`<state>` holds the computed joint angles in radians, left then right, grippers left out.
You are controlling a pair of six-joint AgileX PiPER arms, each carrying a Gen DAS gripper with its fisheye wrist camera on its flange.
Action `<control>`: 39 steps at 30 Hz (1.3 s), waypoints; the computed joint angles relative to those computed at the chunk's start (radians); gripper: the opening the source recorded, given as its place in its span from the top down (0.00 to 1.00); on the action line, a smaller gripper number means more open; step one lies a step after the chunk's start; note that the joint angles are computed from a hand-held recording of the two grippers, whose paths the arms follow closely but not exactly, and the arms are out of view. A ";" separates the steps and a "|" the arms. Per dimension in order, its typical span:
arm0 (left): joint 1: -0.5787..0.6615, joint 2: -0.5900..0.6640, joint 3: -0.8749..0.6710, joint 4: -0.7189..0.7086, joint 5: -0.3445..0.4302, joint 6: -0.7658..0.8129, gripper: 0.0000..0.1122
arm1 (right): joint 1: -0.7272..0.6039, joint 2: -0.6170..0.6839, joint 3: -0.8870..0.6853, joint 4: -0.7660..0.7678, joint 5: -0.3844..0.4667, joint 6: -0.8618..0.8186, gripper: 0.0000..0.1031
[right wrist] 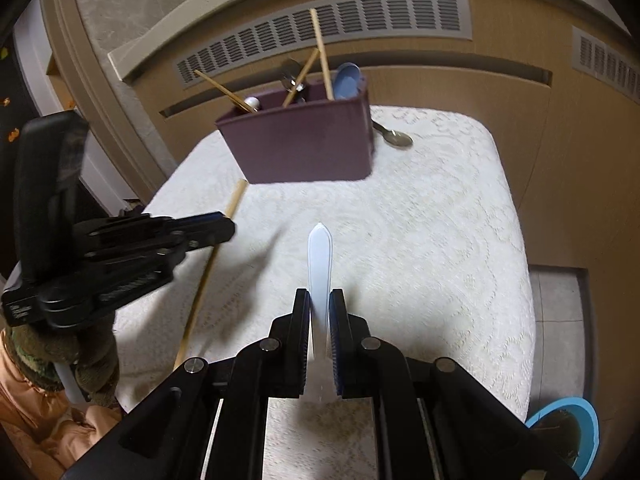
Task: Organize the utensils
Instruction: 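Lift the chopstick and white spoon and lower them into the caddy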
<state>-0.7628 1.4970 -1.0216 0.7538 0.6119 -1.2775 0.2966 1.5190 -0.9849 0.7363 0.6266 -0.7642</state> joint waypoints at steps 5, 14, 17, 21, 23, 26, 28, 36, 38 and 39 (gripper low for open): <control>-0.022 -0.117 0.042 0.114 0.010 -0.089 0.94 | 0.040 -0.052 -0.010 -0.030 -0.018 0.045 0.90; -0.015 -0.219 -0.042 0.189 0.098 -0.045 0.94 | 0.111 -0.094 -0.131 -0.179 -0.037 0.193 0.90; 0.038 -0.215 -0.158 0.185 0.118 0.058 0.94 | 0.133 -0.086 -0.249 -0.261 -0.029 0.263 0.90; 0.118 -0.173 -0.388 0.159 0.133 0.242 0.94 | 0.124 -0.021 -0.529 -0.289 0.032 0.309 0.90; 0.153 -0.150 -0.473 0.158 0.127 0.301 0.94 | 0.115 0.041 -0.685 -0.292 0.074 0.334 0.90; 0.229 -0.110 -0.572 0.083 0.092 0.399 0.94 | 0.128 0.150 -0.894 -0.353 0.102 0.396 0.90; 0.284 -0.079 -0.626 -0.002 0.070 0.477 0.94 | 0.142 0.233 -1.017 -0.397 0.124 0.436 0.90; 0.435 0.043 -0.679 -0.211 -0.018 0.640 0.94 | 0.176 0.535 -1.357 -0.495 0.253 0.534 0.90; 0.457 0.064 -0.664 -0.248 -0.042 0.657 0.94 | 0.182 0.591 -1.413 -0.514 0.286 0.552 0.90; 0.471 0.077 -0.655 -0.279 -0.053 0.675 0.94 | 0.185 0.629 -1.448 -0.526 0.306 0.563 0.90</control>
<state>-0.2918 1.5736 -1.6765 0.4748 0.5587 -0.6028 0.4818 2.1481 -2.4334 0.2104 0.9329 -0.2012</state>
